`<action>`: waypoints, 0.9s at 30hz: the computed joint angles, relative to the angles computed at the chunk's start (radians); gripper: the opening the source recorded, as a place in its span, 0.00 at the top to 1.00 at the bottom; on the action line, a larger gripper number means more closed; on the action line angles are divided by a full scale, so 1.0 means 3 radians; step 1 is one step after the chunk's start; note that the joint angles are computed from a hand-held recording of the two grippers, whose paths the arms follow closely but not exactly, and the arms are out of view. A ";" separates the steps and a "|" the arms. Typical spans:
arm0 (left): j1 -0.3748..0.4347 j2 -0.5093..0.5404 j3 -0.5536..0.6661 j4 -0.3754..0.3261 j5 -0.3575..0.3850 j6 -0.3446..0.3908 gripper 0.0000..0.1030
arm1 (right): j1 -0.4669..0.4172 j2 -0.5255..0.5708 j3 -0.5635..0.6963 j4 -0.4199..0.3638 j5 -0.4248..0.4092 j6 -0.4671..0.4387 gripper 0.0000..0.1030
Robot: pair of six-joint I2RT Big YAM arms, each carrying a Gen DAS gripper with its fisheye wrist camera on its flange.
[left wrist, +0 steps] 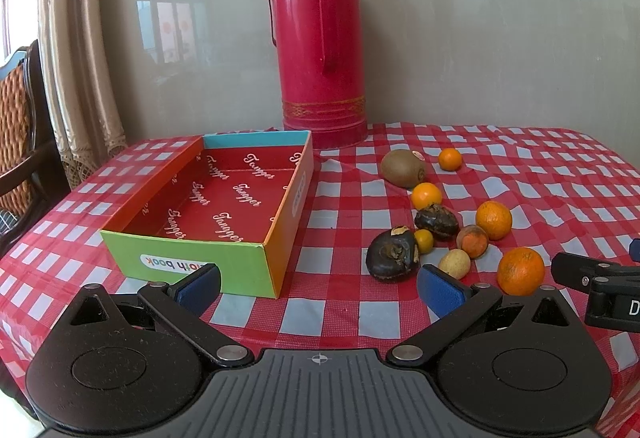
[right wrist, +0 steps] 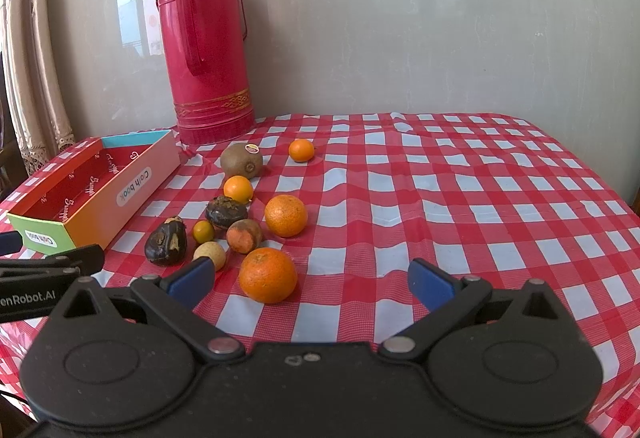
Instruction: Organize fruits
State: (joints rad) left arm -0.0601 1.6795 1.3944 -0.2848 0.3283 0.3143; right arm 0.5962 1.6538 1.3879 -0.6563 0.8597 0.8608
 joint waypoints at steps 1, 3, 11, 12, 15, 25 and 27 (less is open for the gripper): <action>0.0001 0.0000 0.0000 -0.0001 0.0000 -0.0001 0.00 | 0.0002 0.0003 0.0003 -0.0004 0.0004 0.0005 0.05; 0.0001 0.0000 0.0000 -0.0001 0.0000 -0.0001 0.00 | 0.0001 0.0001 0.0001 -0.0001 0.0002 0.0004 0.05; 0.0000 0.0002 0.0003 -0.0002 0.0001 -0.0007 0.00 | 0.0003 0.0006 0.0009 -0.0012 0.0007 0.0012 0.05; -0.0001 0.0003 0.0003 0.0000 0.0001 -0.0010 0.00 | 0.0002 0.0004 0.0006 -0.0009 0.0005 0.0011 0.05; -0.0002 0.0002 0.0006 -0.0002 -0.0002 -0.0012 0.00 | 0.0003 0.0004 0.0009 -0.0015 0.0008 0.0015 0.05; -0.0004 0.0002 0.0008 0.0000 -0.0003 -0.0009 0.00 | 0.0013 -0.0022 -0.0018 0.0000 0.0044 0.0065 0.05; -0.0008 0.0000 0.0008 0.0004 -0.0006 -0.0004 0.00 | 0.0017 -0.0035 -0.0031 -0.0002 0.0059 0.0101 0.05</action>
